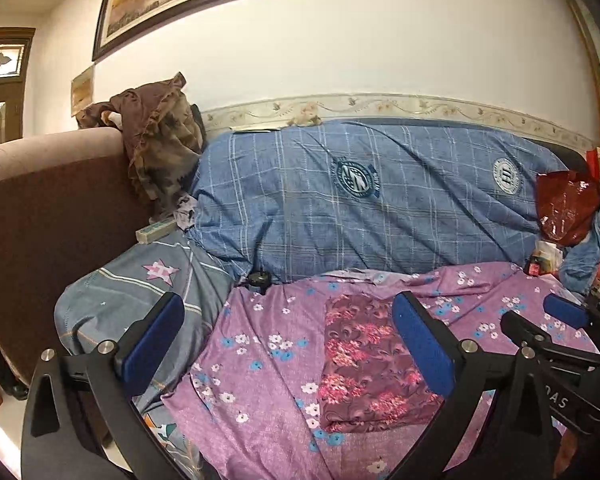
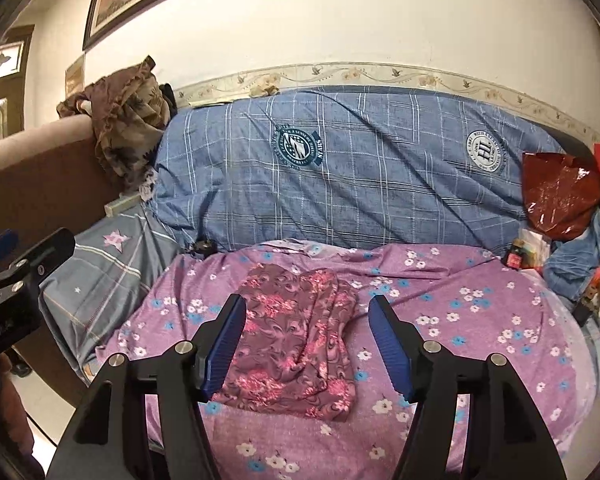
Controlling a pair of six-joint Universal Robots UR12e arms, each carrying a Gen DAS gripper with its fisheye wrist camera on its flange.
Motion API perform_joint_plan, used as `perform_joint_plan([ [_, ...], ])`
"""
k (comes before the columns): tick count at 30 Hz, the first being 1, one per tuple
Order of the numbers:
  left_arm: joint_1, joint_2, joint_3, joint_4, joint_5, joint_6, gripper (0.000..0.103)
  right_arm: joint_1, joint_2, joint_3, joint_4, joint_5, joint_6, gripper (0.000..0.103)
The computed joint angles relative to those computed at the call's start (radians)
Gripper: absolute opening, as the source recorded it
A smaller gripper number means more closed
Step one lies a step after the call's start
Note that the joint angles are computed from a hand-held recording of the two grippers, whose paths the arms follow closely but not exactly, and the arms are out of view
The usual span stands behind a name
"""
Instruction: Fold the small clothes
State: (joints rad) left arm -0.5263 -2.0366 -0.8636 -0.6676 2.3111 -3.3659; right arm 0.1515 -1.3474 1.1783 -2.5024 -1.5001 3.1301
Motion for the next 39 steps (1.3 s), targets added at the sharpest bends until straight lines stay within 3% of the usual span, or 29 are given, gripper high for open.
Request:
perform_joint_plan([
  [5, 0.000, 0.001, 0.000, -0.034, -0.026, -0.019, 0.103, 0.016, -0.011, 0.010, -0.024, -0.065, -0.028, 0.066],
  [8, -0.004, -0.003, 0.008, -0.042, -0.018, -0.018, 0.103, 0.016, -0.013, 0.012, -0.038, -0.066, -0.034, 0.066],
  [24, -0.016, -0.010, 0.006, -0.045, 0.079, -0.016, 0.103, 0.022, -0.015, 0.014, -0.059, -0.090, -0.043, 0.066],
  [39, 0.010, 0.014, -0.029, -0.096, 0.046, -0.125, 0.103, 0.029, -0.004, 0.008, -0.045, -0.104, -0.056, 0.066],
])
